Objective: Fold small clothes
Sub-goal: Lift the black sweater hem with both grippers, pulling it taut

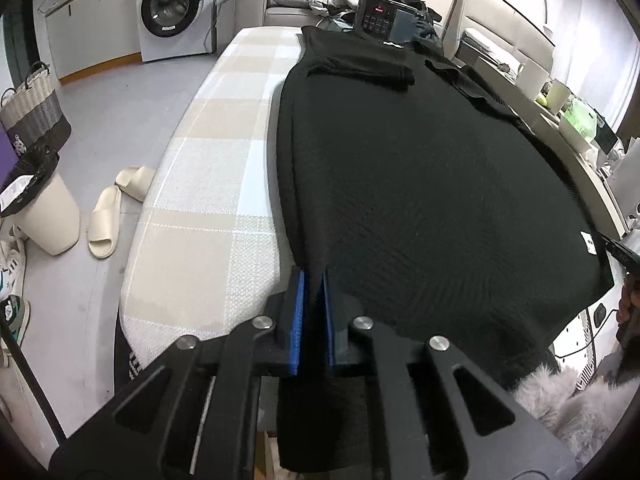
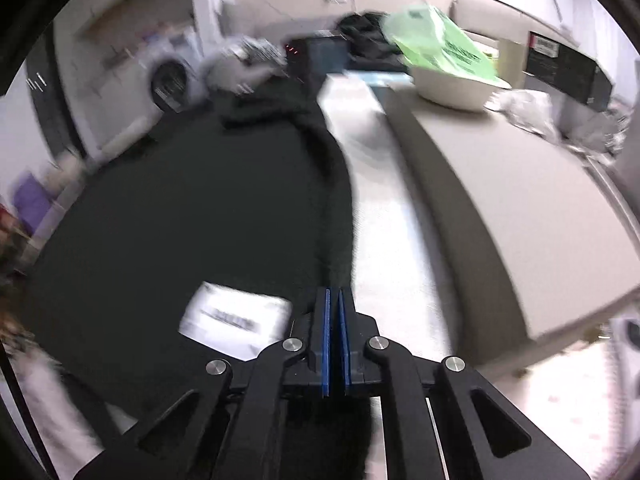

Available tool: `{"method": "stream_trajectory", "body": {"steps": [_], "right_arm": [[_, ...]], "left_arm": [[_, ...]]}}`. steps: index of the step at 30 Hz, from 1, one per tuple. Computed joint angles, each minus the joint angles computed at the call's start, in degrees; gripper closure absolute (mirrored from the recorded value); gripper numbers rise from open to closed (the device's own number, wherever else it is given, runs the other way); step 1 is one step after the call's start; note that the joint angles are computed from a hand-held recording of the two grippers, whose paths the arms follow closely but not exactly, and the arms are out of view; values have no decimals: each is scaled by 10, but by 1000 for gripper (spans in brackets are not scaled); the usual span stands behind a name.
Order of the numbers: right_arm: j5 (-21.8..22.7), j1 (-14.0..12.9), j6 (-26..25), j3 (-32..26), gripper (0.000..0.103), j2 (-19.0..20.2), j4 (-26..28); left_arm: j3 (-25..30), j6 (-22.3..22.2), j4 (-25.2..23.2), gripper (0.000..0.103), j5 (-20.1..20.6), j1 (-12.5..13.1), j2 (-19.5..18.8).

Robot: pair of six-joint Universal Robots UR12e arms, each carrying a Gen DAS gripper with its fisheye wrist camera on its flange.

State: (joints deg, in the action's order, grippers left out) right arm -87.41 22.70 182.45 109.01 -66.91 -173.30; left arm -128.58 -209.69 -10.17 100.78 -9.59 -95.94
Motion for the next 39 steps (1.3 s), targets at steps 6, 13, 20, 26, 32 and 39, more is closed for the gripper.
{"method": "stream_trajectory", "body": {"steps": [6,13,20,26,32,39], "right_arm": [[46,-8,36,3,73,-4,-18],[65,-4,36,-2,57,5,-28],[65,-3,37,-2,57,6,-37],[54,-5,40,4,57,0,-31],[35,-9,40,-2,49,-5,25],[102,-28,45,3,66,-10,39]], "left_arm": [[-20,-23,-12,88,-26,9,25],[-35,-26,-7,88,-18,-3,37],[-41,-30,21,100,-20,-5,42],[-52,-45,26,100,-31,3,45],[-54,-46,31,100,-24,0,43],[-55,-58,39,100,-36,6,41]]}}
